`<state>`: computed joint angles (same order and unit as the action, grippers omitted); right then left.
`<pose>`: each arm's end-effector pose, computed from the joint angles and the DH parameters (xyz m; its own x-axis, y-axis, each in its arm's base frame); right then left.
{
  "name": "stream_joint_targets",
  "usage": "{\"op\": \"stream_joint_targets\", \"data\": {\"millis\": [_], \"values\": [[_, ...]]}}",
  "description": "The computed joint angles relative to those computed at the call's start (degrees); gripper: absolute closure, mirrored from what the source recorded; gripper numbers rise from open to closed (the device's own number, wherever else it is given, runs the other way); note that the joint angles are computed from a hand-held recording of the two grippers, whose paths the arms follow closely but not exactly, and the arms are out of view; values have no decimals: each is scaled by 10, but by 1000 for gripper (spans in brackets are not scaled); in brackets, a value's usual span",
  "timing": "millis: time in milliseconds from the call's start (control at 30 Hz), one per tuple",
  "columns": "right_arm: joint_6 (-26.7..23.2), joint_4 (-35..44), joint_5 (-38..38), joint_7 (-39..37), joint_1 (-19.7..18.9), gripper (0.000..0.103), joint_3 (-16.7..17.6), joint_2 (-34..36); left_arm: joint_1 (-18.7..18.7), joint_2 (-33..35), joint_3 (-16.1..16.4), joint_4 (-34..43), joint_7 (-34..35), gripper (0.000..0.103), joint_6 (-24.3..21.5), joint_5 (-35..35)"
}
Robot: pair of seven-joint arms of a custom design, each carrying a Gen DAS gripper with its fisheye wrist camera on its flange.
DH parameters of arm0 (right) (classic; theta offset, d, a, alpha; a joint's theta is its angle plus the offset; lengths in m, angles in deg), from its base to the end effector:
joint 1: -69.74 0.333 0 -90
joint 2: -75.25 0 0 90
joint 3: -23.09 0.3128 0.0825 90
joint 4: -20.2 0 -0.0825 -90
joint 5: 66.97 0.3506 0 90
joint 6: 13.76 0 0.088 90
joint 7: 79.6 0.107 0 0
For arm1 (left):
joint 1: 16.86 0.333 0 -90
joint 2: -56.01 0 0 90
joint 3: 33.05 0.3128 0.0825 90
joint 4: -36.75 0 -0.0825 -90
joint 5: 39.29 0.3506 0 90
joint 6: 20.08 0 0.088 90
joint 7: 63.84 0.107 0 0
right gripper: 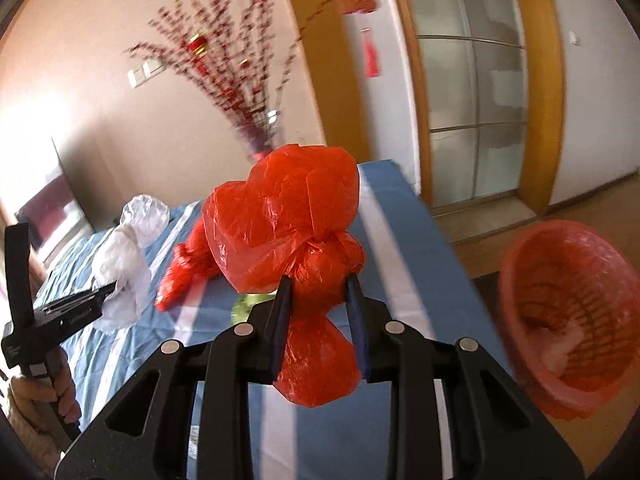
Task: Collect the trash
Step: 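Carry the clear bag and red bag over the orange basket with both tools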
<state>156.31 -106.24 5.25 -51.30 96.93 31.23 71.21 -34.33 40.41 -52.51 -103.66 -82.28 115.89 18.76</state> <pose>0.4558 0.2451 0.4859 0.5853 -0.7778 -0.2292 -0.5828 -0.2070 -0.7858 0.3565 -0.2611 0.4343 0.4787 -0.8734 0.0896 -0.5509 -0.3782 -0.7439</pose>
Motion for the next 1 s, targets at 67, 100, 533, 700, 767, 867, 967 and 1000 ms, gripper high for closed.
{"op": "stream_joint_targets", "data": {"millis": [67, 100, 533, 700, 767, 867, 967, 1000], "values": [[5, -6, 23, -13, -5, 75, -7, -7, -1, 17, -3, 17, 2, 86, 6, 9], [7, -10, 32, -19, -8, 75, -11, -11, -3, 31, -6, 32, 3, 86, 8, 15], [47, -16, 148, -107, -55, 75, -40, -23, -57, 202, 10, 210, 14, 86, 54, 85], [63, -12, 188, -141, -77, 75, -48, -21, -87, 273, 30, 290, 33, 86, 81, 93], [63, -11, 194, -144, -87, 75, -51, -19, -101, 308, 37, 333, 53, 86, 88, 90], [62, -9, 198, -144, -101, 75, -57, -15, -120, 354, 51, 388, 90, 86, 98, 73], [58, -9, 198, -144, -116, 75, -62, -11, -139, 391, 63, 435, 126, 86, 107, 49], [57, -9, 198, -144, -120, 75, -65, -10, -144, 401, 67, 449, 137, 86, 110, 41]]}}
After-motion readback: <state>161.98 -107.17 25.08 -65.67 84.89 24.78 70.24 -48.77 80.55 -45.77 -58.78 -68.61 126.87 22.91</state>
